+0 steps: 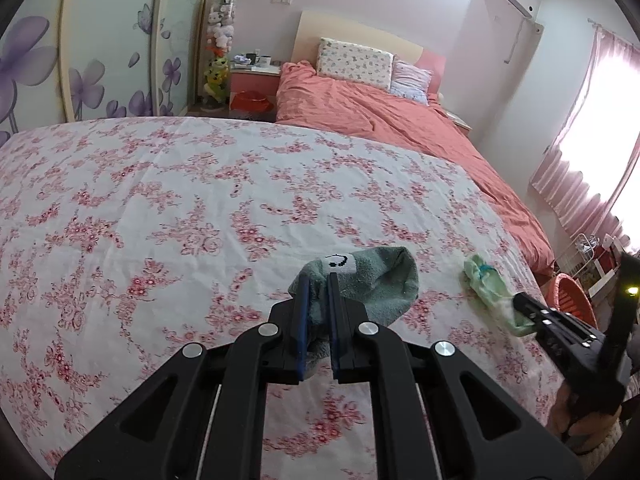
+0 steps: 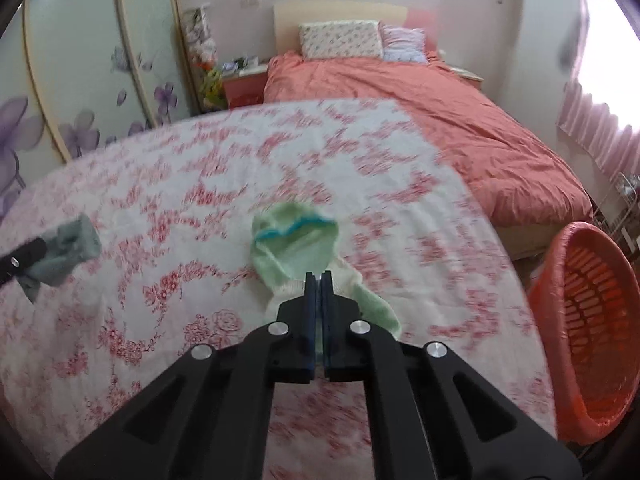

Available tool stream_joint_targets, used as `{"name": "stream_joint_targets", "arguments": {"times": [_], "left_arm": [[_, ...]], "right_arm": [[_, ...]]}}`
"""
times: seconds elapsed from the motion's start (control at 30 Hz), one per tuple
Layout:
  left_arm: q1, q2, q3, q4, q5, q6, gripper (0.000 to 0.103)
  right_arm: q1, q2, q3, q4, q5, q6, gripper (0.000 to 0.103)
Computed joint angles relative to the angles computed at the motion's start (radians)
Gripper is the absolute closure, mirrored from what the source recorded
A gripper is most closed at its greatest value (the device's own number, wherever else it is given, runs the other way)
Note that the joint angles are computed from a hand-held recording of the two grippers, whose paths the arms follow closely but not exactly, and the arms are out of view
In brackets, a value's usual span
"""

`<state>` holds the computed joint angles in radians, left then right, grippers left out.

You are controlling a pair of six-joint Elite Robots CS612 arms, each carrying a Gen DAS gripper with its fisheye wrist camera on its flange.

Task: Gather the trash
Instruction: 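Grasp the mint-green sock with the right tool, then carry the towel with the left tool while the right tool carries the sock to the basket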

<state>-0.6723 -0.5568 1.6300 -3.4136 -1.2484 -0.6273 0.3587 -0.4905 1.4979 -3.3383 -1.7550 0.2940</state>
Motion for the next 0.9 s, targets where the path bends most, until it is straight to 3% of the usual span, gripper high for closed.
{"name": "stream_joint_targets", "arguments": {"times": [0.6, 0.9], "left_arm": [[-0.062, -0.011, -0.031, -0.048, -0.014, 0.055, 0.095], [-0.1, -0.006, -0.073, -0.064, -0.052, 0.096, 0.095]], "right_arm": [[-0.039, -0.108, 0.219, -0.353, -0.047, 0.045, 0.1], [-0.061, -0.147, 0.318, -0.505, -0.11, 0.059, 0.1]]}}
